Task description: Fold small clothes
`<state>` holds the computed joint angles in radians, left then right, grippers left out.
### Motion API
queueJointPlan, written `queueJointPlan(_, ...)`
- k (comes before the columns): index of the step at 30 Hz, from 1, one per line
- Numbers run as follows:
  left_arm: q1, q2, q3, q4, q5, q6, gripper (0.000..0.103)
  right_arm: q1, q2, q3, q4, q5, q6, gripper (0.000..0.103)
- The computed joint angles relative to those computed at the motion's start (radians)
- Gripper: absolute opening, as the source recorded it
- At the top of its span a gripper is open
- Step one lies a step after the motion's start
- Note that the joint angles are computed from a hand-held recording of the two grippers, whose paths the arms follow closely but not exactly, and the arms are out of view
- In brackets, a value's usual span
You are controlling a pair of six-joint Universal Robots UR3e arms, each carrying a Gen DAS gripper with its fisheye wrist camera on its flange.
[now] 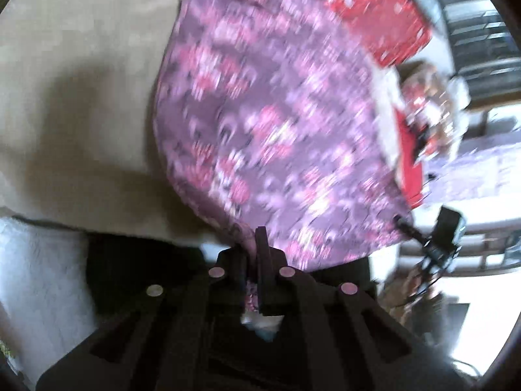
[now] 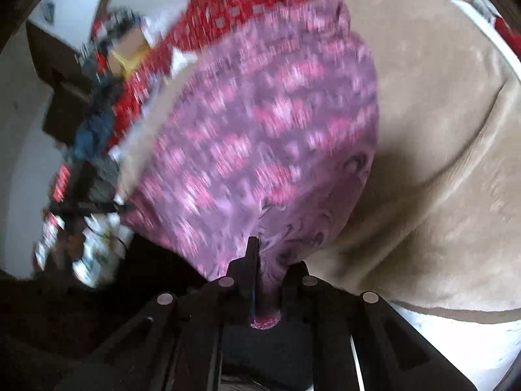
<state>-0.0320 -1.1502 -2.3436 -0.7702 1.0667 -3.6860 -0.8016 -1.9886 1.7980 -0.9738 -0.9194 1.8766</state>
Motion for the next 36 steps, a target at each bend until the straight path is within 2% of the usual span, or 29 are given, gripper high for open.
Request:
queueJointPlan(1, 0.047, 0.035, -0.007, -0.034, -0.028, 0.034, 0.002, -0.02, 0.001, -0.025, 0.044, 0.026, -0.009, 0.009)
queueJointPlan(4, 0.124, 0.086, -0.031, -0.023, -0.097, 0.06, 0.002, -0.048, 0.014, -0.089, 0.124, 0.092, 0.001, 0.009)
queueJointPlan(5, 0.182, 0.143, -0.016, -0.112, -0.115, 0.106, 0.002, -0.048, 0.021, -0.103, 0.135, 0.115, 0.016, 0.009)
queueJointPlan(6, 0.206, 0.157, -0.021, -0.117, -0.14, 0.124, 0.002, -0.048, 0.028, -0.112, 0.139, 0.131, 0.027, 0.009)
queueJointPlan(7, 0.264, 0.214, -0.028, -0.195, -0.161, 0.178, 0.002, -0.042, 0.038, -0.127, 0.143, 0.153, 0.048, 0.009)
queueJointPlan(8, 0.295, 0.228, -0.026, -0.212, -0.176, 0.199, 0.002, -0.025, 0.042, -0.134, 0.128, 0.172, 0.078, 0.009)
queueJointPlan(9, 0.301, 0.209, -0.025, -0.171, -0.185, 0.185, 0.002, -0.012, 0.053, -0.148, 0.112, 0.196, 0.106, 0.009)
queueJointPlan(10, 0.332, 0.231, -0.013, -0.213, -0.193, 0.199, 0.002, 0.006, 0.065, -0.163, 0.092, 0.214, 0.137, 0.009)
queueJointPlan(12, 0.361, 0.204, -0.007, -0.162, -0.208, 0.181, 0.002, 0.031, 0.101, -0.195, 0.068, 0.243, 0.178, 0.009)
queueJointPlan(14, 0.409, 0.208, 0.032, -0.218, -0.207, 0.21, 0.002, 0.065, 0.159, -0.235, 0.018, 0.29, 0.246, 0.009)
queueJointPlan(15, 0.429, 0.178, 0.039, -0.181, -0.223, 0.213, 0.002, 0.077, 0.189, -0.256, 0.004, 0.308, 0.271, 0.009)
queueJointPlan(18, 0.418, 0.047, 0.085, -0.037, -0.196, 0.14, 0.002, 0.131, 0.279, -0.292, -0.119, 0.369, 0.407, 0.009)
queueJointPlan(22, 0.4, -0.193, 0.222, 0.118, -0.148, 0.05, 0.002, 0.231, 0.435, -0.319, -0.422, 0.409, 0.687, 0.009)
queueJointPlan(25, 0.383, -0.362, 0.361, 0.165, -0.121, 0.003, 0.002, 0.306, 0.582, -0.383, -0.639, 0.393, 0.893, 0.009)
queueJointPlan(31, 0.355, -0.637, 0.676, 0.15, -0.086, -0.045, 0.002, 0.405, 0.89, -0.585, -0.956, 0.399, 1.225, 0.01)
queueJointPlan(34, 0.352, -0.792, 0.871, 0.13, -0.074, -0.083, 0.002, 0.449, 1.079, -0.76, -1.115, 0.392, 1.415, 0.01)
queueJointPlan(36, 0.346, -0.923, 1.053, 0.084, -0.054, -0.105, 0.002, 0.478, 1.226, -0.937, -1.163, 0.376, 1.523, 0.01)
